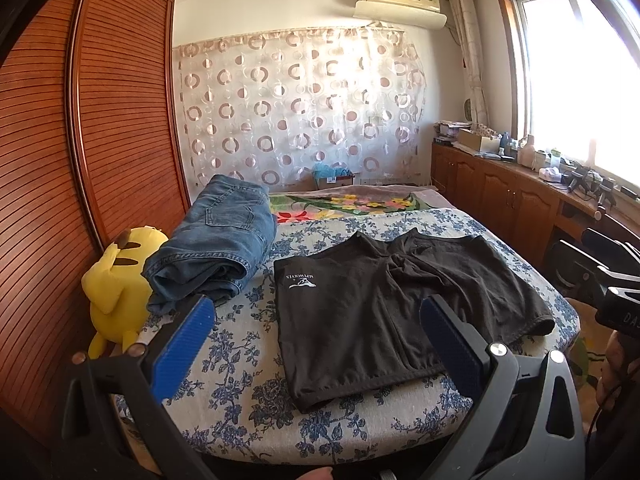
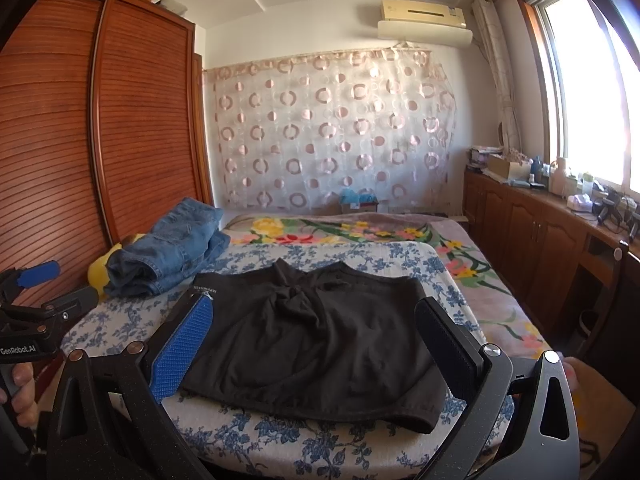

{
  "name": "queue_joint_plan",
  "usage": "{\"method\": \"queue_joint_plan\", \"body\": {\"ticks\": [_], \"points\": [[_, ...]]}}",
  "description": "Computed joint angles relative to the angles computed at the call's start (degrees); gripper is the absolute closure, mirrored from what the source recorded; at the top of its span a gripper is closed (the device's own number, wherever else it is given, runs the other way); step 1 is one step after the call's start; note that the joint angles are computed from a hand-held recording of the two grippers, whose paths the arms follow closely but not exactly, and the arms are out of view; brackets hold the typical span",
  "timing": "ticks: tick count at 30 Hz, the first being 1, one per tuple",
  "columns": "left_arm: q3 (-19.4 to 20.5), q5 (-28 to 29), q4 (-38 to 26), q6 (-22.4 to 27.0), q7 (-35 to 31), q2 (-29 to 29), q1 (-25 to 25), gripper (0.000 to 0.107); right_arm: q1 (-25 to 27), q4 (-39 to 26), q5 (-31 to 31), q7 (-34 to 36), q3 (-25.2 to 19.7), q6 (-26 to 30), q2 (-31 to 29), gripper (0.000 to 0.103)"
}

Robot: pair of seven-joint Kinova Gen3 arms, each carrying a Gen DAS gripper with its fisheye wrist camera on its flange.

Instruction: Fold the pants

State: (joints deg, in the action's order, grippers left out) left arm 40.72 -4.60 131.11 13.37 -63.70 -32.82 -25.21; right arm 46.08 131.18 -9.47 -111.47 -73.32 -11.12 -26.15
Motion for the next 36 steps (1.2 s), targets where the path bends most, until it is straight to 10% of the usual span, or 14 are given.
{"method": "queue_joint_plan", "body": {"ticks": [36], "points": [[-3.9, -3.8, 5.6, -7.3, -4.4, 16.4, 1.4, 0.004, -2.7, 3.7, -0.1, 12.1, 6.9, 5.5, 11.1, 0.012]]}}
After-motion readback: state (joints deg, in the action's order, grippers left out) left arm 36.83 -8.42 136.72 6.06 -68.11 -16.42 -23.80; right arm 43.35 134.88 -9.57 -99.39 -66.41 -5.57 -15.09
